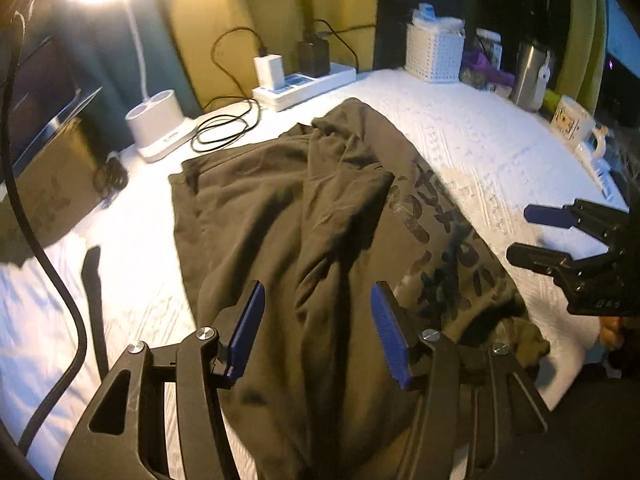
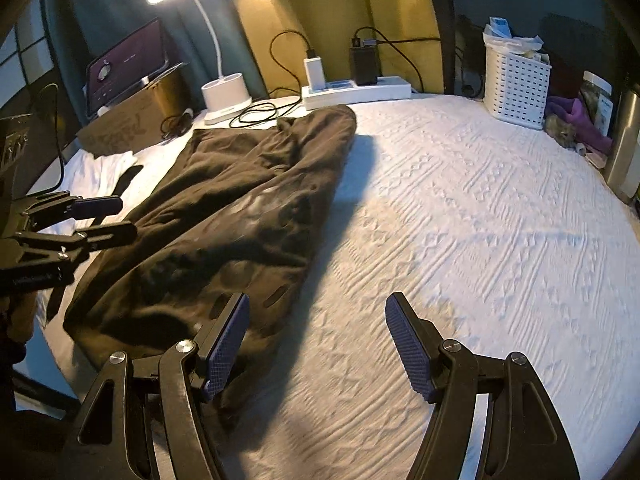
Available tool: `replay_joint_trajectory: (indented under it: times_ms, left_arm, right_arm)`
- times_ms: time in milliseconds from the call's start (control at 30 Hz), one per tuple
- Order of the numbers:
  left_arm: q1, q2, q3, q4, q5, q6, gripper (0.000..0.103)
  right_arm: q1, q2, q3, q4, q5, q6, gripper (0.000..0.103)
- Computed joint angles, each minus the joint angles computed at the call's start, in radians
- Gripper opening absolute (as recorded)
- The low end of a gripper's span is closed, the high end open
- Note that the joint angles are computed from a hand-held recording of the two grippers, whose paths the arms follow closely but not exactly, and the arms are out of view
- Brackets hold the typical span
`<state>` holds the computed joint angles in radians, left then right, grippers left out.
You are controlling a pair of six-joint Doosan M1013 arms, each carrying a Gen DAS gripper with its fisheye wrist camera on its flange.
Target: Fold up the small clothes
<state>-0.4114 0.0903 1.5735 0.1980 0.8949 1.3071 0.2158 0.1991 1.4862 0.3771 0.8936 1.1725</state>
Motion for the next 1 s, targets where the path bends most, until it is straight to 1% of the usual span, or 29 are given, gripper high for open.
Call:
replay_joint_trajectory:
  times_ms: [300,400,633,767,900,933,967,1000]
  left_arm:
    - [-0.015,0.081,-0.080,0.035,0.041,0.066,0.055]
    - [-0.013,0.110,-0.109,0.020,0.060,0.105,0.055]
    - [-0.007,0.163,-0.161,0.002,0.103,0.148,0.055]
    - [-0.016,0.185,-0.180,0.031,0.113,0.185,0.055]
    - [-0.015,0.194,-0.191,0.034,0.094,0.216,0.054]
    - [-0.014,0.194,-0.190,0.032,0.081,0.224,0.046]
    - [-0.012,0.194,-0.191,0.032,0.074,0.227,0.033]
    - [-0.008,0.193,-0.192,0.023,0.067,0.223,0.029]
  right_arm:
    - [-0.019,0.040,-0.039,0.015,0.019,0.002,0.072]
    - [-0.025,0.052,-0.051,0.016,0.022,0.008,0.072]
    - [-0.036,0.082,-0.080,0.016,0.035,0.018,0.072]
    - [-0.041,0.101,-0.099,0.009,0.043,0.028,0.072]
    - [-0.042,0.118,-0.121,0.000,0.049,0.032,0.072]
    - [-0.041,0.121,-0.126,-0.001,0.050,0.032,0.072]
    - [-0.040,0.125,-0.131,-0.004,0.052,0.033,0.072]
    - [-0.039,0.130,-0.137,-0.010,0.054,0.035,0.072]
